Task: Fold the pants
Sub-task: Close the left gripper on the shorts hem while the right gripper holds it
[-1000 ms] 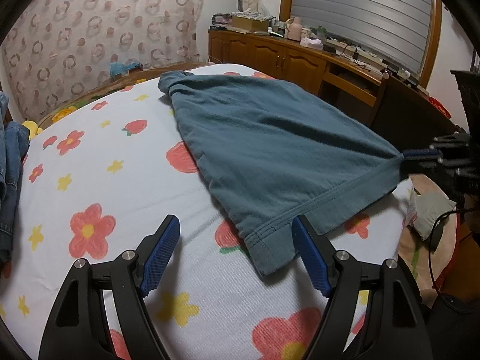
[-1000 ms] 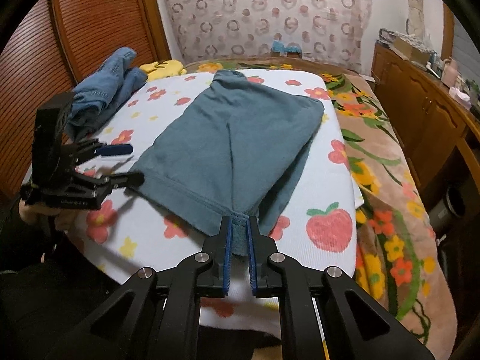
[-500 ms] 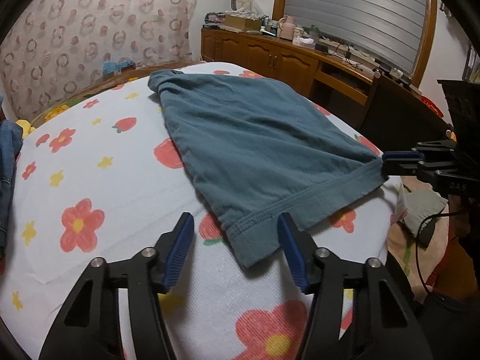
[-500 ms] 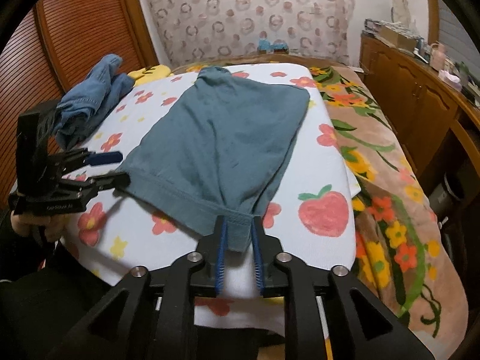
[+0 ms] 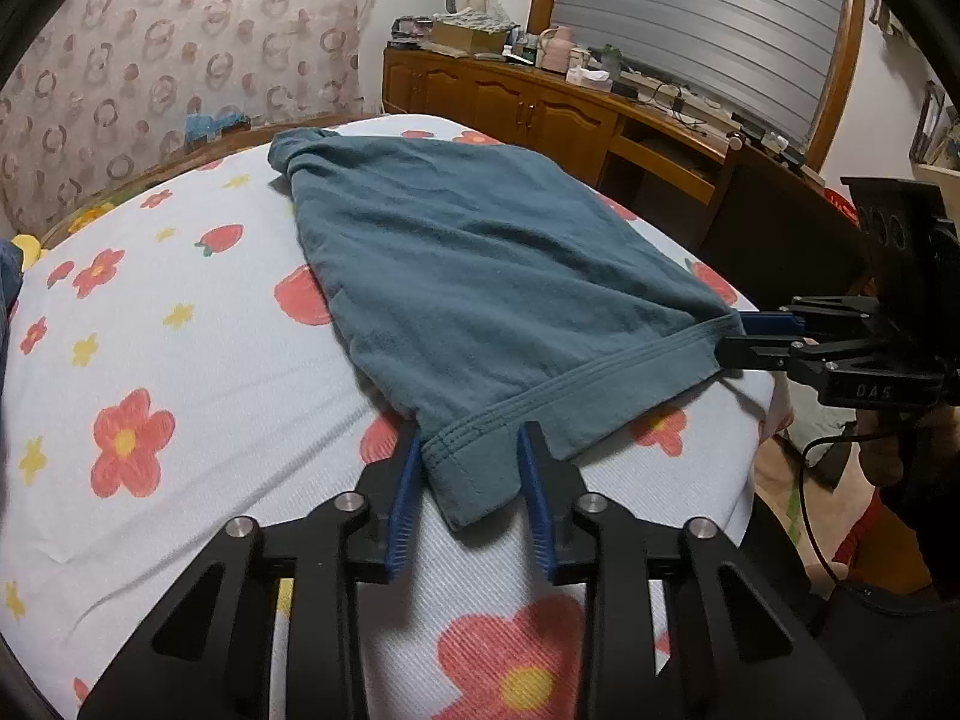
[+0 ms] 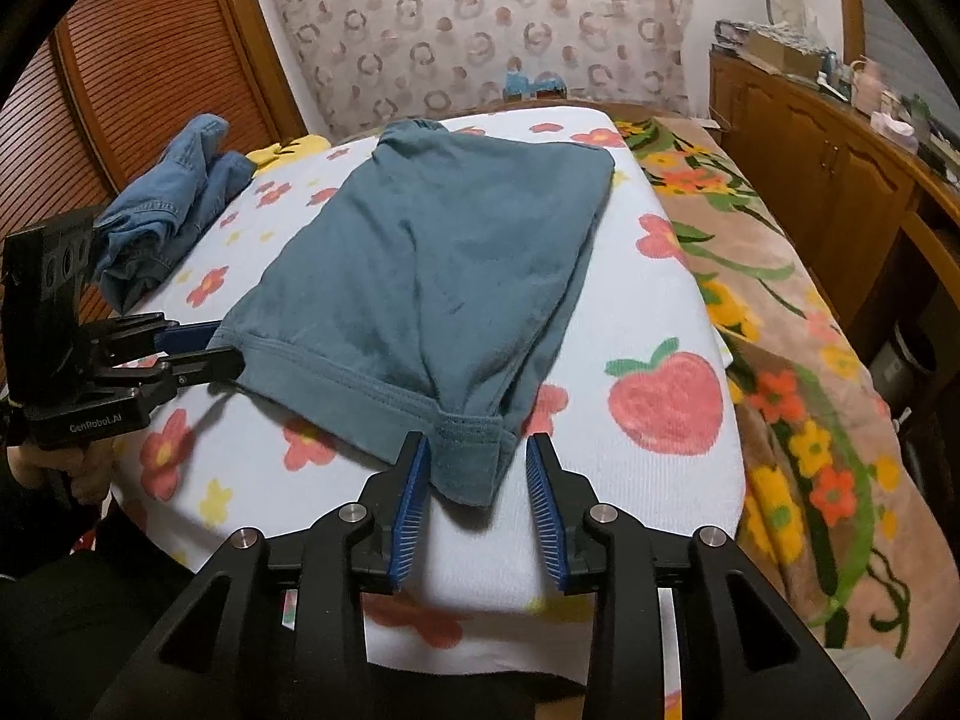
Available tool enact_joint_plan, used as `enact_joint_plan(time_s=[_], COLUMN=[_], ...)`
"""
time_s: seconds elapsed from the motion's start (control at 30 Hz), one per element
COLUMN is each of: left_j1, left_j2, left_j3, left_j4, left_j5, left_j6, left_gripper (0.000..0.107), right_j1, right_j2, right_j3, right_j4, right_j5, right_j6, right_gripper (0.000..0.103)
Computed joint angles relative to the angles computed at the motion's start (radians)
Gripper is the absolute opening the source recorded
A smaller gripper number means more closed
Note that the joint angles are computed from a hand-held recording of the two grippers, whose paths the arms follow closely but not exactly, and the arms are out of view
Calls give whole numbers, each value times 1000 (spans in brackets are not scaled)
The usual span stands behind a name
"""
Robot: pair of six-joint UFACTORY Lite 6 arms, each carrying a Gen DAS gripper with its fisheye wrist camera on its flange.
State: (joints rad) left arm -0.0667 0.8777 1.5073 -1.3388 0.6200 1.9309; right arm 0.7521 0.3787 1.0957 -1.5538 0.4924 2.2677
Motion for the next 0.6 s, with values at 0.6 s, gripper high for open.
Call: enact_joint_plan(time_s=[0.6], left_j1=[65], left_j2=[-124], left_j3=[-126], left_j4=[-29], left_j5=[52], left_j6=[60], left_gripper=[16], right_j1=[29], right_j2=[-35], right_j3=[1], right_j4=[-78], right_j5=[-28], right_j6=[1], right_gripper=[13])
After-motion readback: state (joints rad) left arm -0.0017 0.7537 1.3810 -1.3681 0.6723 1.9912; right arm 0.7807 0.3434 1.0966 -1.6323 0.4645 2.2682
